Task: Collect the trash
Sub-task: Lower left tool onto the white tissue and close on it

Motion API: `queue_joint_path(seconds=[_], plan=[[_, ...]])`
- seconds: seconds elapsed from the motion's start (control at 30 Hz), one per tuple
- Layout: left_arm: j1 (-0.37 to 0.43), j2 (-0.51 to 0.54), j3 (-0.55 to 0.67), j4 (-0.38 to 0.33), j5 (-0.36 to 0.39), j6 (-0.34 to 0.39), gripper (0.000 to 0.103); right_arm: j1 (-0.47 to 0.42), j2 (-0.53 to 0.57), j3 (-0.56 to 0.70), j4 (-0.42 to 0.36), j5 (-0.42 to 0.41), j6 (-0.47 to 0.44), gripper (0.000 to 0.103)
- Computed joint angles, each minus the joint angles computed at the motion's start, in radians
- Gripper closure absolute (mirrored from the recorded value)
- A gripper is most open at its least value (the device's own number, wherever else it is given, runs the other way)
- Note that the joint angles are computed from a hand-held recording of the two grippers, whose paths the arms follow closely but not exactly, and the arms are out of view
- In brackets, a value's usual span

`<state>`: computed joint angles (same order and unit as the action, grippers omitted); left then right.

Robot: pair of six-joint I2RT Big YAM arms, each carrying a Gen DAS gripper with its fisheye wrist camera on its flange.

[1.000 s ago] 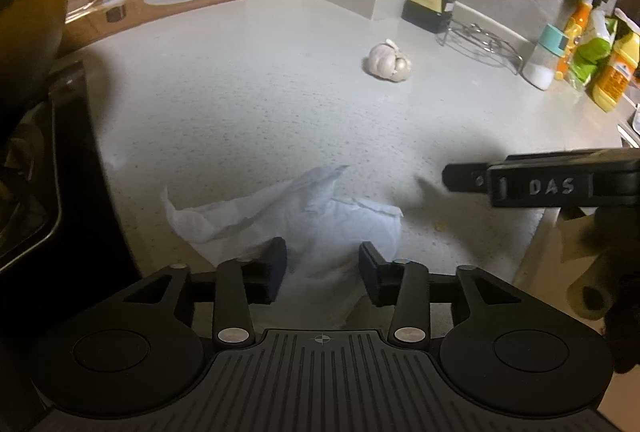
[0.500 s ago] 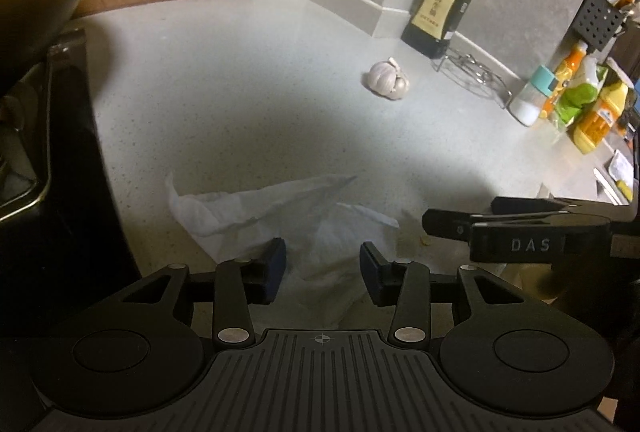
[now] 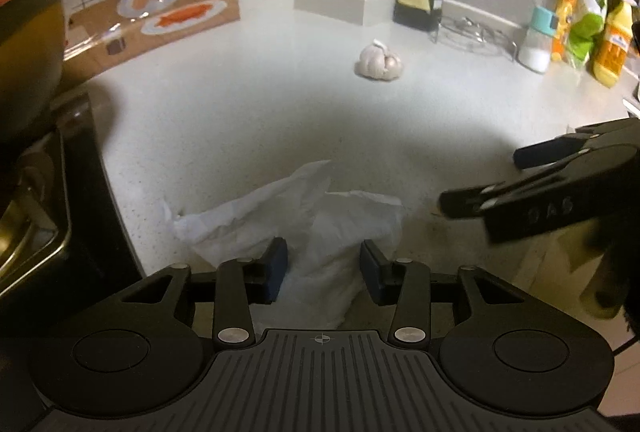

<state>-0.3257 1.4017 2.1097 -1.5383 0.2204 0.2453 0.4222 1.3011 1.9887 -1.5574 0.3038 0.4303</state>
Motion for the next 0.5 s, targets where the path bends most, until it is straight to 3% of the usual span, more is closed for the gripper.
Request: queue_joint_path(seconds=[0.03, 0.1, 0.2, 0.37, 0.5], plan=[[0.009, -0.001, -0.002, 0.006, 0.001, -0.016, 0.092, -0.005, -0.003, 0.0, 0.005, 0.016, 0.002, 0.003], [0.049, 0.008, 0.007, -0.004, 0.069, -0.072, 0.093, -0.007, -0.015, -0.008, 0.038, 0.066, -0.012, 0.003], [0.076, -0.02, -0.026, 0.035, 0.08, -0.087, 0.094, -0.027, 0.0, 0.025, 0.084, 0.116, -0.054, 0.003], [0.139, -0.038, -0.007, 0.062, 0.16, -0.146, 0.094, -0.096, 0.107, 0.167, 0.098, 0.095, -0.076, 0.003], [0.2, -0.031, 0.018, 0.057, 0.222, -0.23, 0.094, -0.127, 0.246, 0.341, 0.054, 0.072, -0.069, 0.003]])
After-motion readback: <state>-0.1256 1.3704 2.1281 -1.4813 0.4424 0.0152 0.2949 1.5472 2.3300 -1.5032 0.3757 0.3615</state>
